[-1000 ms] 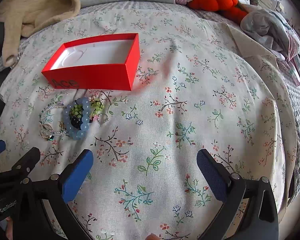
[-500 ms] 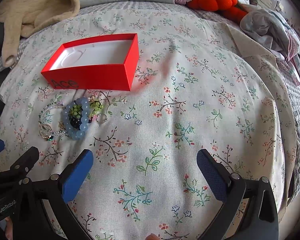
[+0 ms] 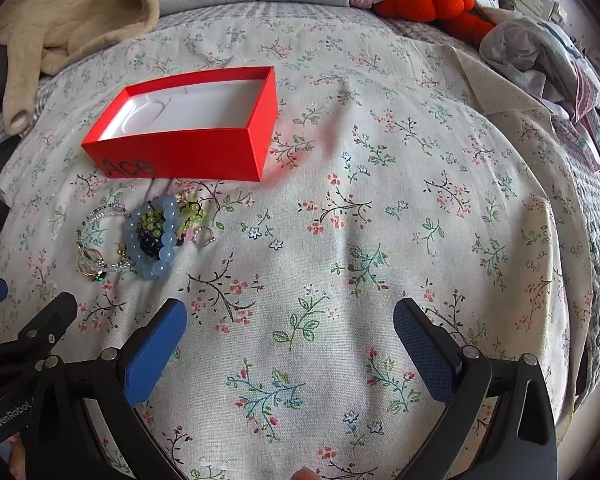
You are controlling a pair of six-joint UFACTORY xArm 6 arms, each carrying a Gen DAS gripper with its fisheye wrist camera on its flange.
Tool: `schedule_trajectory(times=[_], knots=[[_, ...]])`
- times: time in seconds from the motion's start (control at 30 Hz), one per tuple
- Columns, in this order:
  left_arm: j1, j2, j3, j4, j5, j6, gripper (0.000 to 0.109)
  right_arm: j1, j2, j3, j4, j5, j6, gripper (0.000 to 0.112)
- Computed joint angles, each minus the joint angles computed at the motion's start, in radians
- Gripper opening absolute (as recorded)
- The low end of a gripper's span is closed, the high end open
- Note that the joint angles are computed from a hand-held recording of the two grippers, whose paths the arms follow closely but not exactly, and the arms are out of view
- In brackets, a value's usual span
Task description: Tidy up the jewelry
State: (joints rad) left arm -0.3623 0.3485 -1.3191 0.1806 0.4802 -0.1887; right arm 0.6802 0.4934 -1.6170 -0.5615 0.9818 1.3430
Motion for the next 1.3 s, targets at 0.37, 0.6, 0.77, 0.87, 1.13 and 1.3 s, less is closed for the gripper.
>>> schedule_trajectory(times=[0.37,0.6,0.77,0.87,1.13,1.3], knots=[[0.002,0.003,-0.009,0.006,-0.003,-0.001,0.103,-0.002,-0.002,-0.007,-0.006,0.015,0.004,0.103],[0.025,0.015,-0.004,-0.017,-0.066,0.028,0.103,-0.054,-0.085,0.093,0.007,-0.112,0.040,0.103],[0.032,0.060,-0.091,-0.137,0.042,0.152,0.103,-0.116,-0.107,0.133,0.103,-0.192,-0.013,0.103],[0.041,0.094,-0.157,-0.229,0.110,0.214,0.103,-0.148,-0.079,0.114,0.186,-0.218,-0.076,0.103],[0.062,0.182,-0.310,-0.446,0.209,0.340,0.091,-0.181,0.052,-0.002,0.452,-0.262,-0.298,0.103],[0.080,0.252,-0.408,-0.614,0.276,0.411,0.069,-0.180,0.102,-0.058,0.518,-0.282,-0.356,0.103]])
